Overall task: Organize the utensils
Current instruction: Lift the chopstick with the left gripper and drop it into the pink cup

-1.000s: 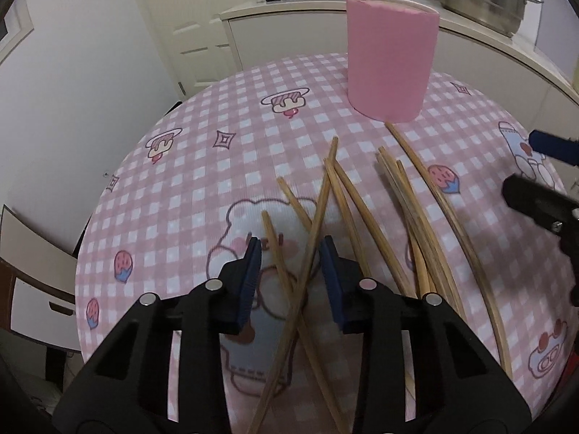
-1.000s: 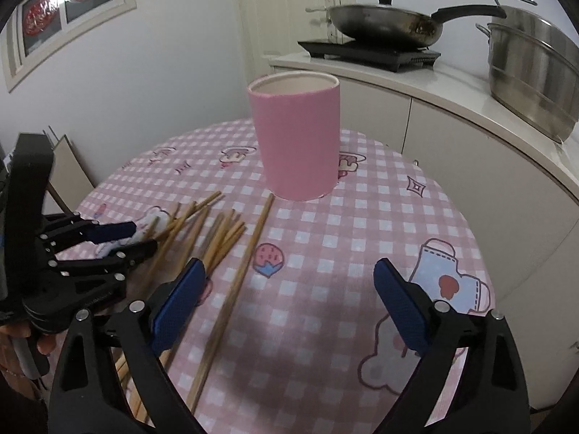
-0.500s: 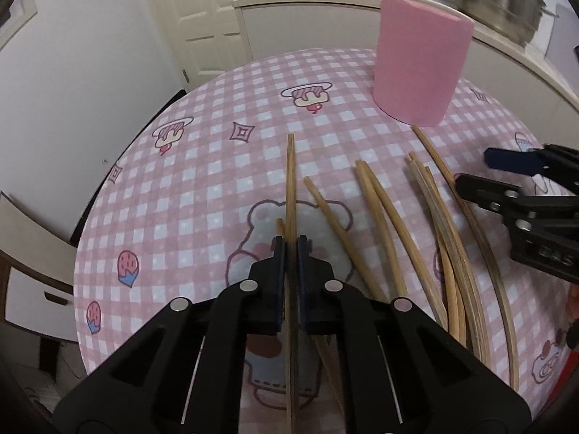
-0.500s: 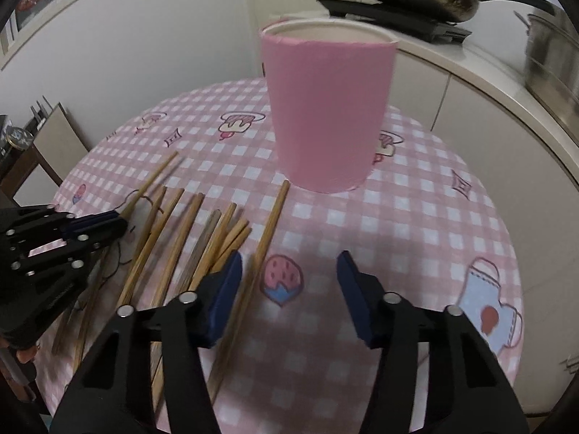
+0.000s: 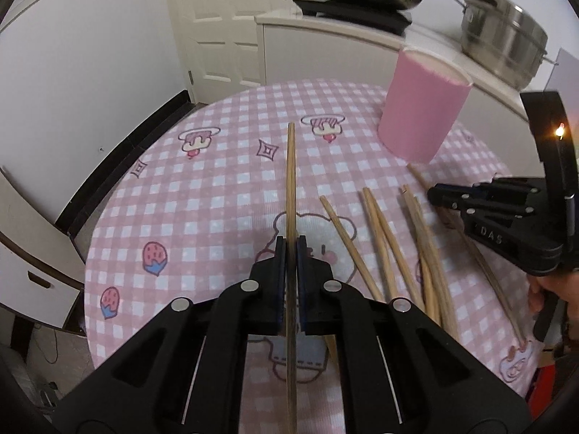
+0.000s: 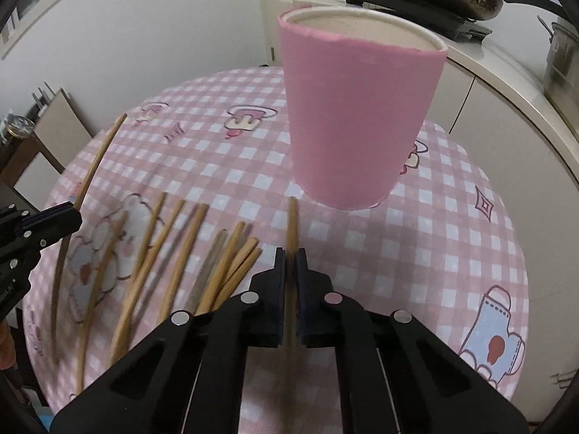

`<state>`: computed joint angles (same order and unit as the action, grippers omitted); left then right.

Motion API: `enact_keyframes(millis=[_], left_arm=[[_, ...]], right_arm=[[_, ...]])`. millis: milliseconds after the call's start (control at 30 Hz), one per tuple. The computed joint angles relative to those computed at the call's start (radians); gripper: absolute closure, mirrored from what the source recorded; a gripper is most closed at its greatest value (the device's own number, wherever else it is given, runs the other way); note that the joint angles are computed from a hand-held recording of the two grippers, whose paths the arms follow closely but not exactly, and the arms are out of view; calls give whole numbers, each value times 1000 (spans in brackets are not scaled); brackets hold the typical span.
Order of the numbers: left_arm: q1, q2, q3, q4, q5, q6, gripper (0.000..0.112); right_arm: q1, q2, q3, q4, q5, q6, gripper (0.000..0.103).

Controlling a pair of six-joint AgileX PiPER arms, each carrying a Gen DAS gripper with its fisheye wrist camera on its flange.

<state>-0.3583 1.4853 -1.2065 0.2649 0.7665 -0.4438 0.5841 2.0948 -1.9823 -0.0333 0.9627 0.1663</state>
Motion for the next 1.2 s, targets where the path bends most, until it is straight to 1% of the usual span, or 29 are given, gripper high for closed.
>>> enact_keyframes(millis=[100, 233, 400, 533, 667, 767, 900, 1033, 1133, 1200], left_arm=[[-16, -55, 6, 11, 23, -24, 106], [-37, -114, -5, 8, 41, -37, 106], [-103, -175, -43, 49, 74, -102, 106], [-183, -202, -95, 125, 115, -177, 106], [-271, -205, -169, 212, 164, -241, 106], [-340, -186, -247, 285, 200, -282, 106], [-395, -130, -363, 376, 223, -322, 106], [-394, -39, -502, 422, 208, -343, 106], [-378, 42, -620, 422, 200, -337, 106], [-365, 89, -679, 420, 189, -332, 106]], right_arm=[[-11, -44, 37, 66, -22, -34, 99], [-19, -135, 98, 145, -52, -91, 99], [-32, -253, 149, 217, -78, -153, 99], [-37, -355, 187, 252, -104, -189, 99], [-45, -392, 146, 264, -99, -218, 99], [-50, -417, 124, 266, -96, -242, 99], [-54, -435, 83, 233, -116, -251, 99], [-65, -405, -14, 197, -127, -245, 99], [-81, -363, -116, 177, -128, -239, 99], [-82, -344, -154, 149, -141, -228, 99]])
